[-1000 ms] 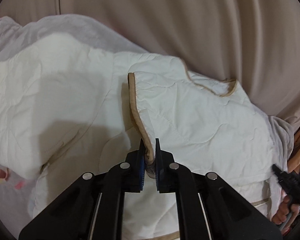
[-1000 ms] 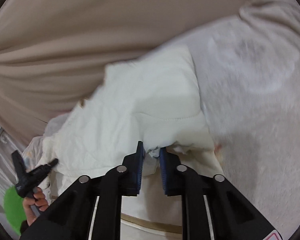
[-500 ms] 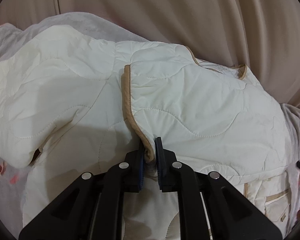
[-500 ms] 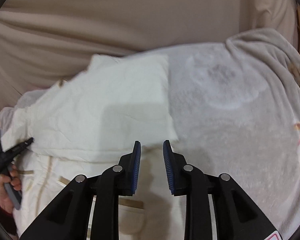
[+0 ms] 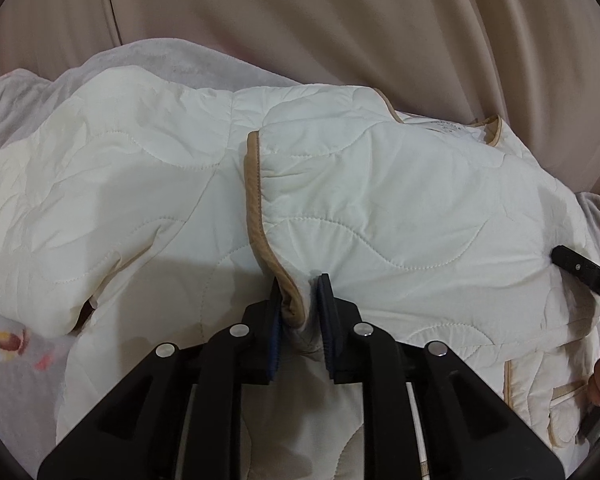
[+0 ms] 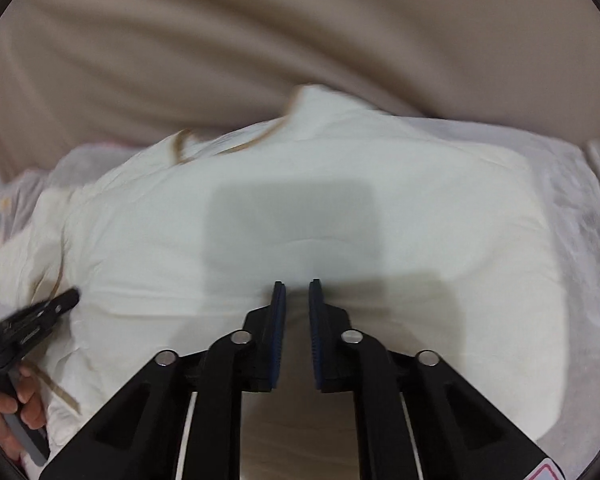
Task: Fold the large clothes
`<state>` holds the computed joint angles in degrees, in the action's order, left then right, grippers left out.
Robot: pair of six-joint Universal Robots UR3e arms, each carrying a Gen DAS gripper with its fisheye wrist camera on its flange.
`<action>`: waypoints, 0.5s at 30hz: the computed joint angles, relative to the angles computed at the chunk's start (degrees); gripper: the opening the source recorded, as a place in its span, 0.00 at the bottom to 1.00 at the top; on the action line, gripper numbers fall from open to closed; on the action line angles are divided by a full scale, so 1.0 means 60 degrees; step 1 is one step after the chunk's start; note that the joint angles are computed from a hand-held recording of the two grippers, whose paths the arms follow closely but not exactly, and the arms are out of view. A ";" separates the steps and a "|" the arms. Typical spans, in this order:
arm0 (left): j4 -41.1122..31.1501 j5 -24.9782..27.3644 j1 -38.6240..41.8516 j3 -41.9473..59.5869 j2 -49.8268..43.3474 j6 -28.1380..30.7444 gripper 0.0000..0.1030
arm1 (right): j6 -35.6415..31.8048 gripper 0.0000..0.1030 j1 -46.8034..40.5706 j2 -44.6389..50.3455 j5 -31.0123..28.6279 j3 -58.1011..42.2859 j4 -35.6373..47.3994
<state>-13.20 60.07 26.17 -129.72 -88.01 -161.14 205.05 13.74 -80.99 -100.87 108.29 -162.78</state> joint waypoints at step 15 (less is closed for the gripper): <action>-1.3428 -0.2064 0.7605 0.0247 0.6940 0.7756 0.85 | 0.0543 0.60 -0.0424 -1.2296 0.0676 0.4938 0.8564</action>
<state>-93.76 47.69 71.80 -128.23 -46.37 -114.60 208.31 11.19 -154.77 -96.82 137.92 -111.40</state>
